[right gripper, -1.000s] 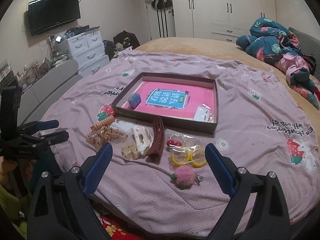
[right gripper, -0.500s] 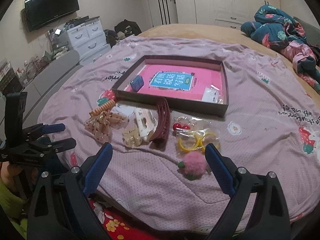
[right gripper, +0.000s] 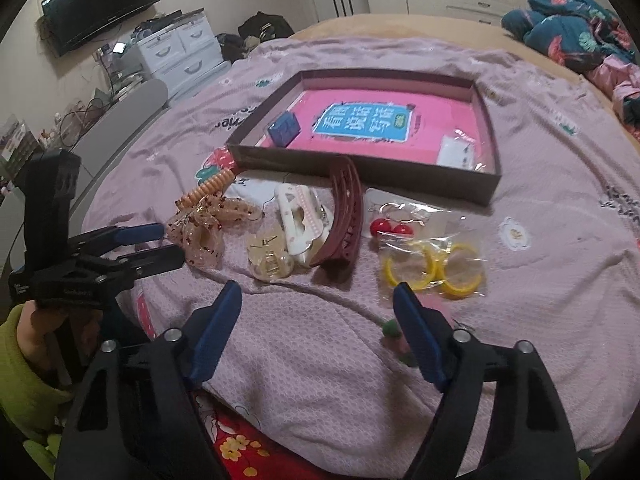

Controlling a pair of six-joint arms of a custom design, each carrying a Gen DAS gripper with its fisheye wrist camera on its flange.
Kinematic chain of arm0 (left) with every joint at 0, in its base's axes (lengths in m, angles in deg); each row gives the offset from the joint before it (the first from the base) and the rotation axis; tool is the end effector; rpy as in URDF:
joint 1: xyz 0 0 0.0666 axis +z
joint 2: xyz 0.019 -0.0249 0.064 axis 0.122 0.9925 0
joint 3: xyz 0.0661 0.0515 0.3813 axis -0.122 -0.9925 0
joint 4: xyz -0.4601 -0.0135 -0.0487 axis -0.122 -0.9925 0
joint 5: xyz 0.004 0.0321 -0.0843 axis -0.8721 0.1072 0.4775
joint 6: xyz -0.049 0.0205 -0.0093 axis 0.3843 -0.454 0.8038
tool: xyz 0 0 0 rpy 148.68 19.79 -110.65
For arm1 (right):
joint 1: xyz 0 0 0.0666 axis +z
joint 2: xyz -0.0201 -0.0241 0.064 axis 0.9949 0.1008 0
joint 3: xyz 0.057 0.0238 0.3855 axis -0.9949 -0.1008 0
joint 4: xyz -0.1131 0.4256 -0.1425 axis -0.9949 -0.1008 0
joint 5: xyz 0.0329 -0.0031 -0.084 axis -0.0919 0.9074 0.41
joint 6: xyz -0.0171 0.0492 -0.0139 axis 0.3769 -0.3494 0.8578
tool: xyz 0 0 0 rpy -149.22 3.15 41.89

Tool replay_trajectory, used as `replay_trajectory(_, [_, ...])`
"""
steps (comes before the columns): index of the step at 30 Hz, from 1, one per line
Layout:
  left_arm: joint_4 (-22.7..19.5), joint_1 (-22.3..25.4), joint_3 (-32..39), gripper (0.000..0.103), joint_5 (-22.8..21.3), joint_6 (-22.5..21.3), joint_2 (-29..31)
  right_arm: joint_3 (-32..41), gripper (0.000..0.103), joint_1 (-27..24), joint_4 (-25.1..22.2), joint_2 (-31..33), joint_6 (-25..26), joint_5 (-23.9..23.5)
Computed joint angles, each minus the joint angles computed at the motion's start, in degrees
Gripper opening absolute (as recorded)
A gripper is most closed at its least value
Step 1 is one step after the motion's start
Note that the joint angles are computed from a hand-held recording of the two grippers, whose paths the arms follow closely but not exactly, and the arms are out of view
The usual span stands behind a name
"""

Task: Organize jewelry
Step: 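Grasp the lace bow with the left tool while the right tool grasps the dark red claw clip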

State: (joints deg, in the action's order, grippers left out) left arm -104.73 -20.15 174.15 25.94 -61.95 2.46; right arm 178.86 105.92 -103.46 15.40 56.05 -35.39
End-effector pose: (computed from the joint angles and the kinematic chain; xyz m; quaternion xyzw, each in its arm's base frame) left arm 0.5534 -0.2858 0.4054 0.0145 0.9440 -0.1632 0.2863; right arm 0.5797 0.2405 0.4319 -0.1941 0.9236 0.1908 0.2699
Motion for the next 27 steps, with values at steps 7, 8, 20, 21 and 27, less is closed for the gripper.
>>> replay_trajectory(7, [-1.05, 0.11, 3.05, 0.067, 0.86, -0.42, 3.31, 3.76, 0.052, -0.26, -2.94, 4.17, -1.19, -2.34])
replay_trajectory(8, [-1.15, 0.12, 3.44, 0.067, 0.73, -0.56, 3.7, 4.21, 0.051, -0.28, -3.01, 4.7, -1.67, -2.51])
replay_trajectory(20, [-0.86, 0.52, 4.82, 0.055, -1.56, -2.0, 5.67, 10.74, 0.024, -1.2, -5.71, 10.84, -5.27, -3.68])
replay_trajectory(21, [-0.7, 0.53, 4.62, 0.05, -1.74, -2.0, 5.58, 11.13, 0.024, -1.29, -6.0, 11.21, -5.47, -4.01])
replay_trajectory(27, [0.99, 1.24, 2.79, 0.033, -1.06, -1.39, 4.4, 13.19, 0.024, -1.67, -6.91, 13.46, -7.85, -6.39])
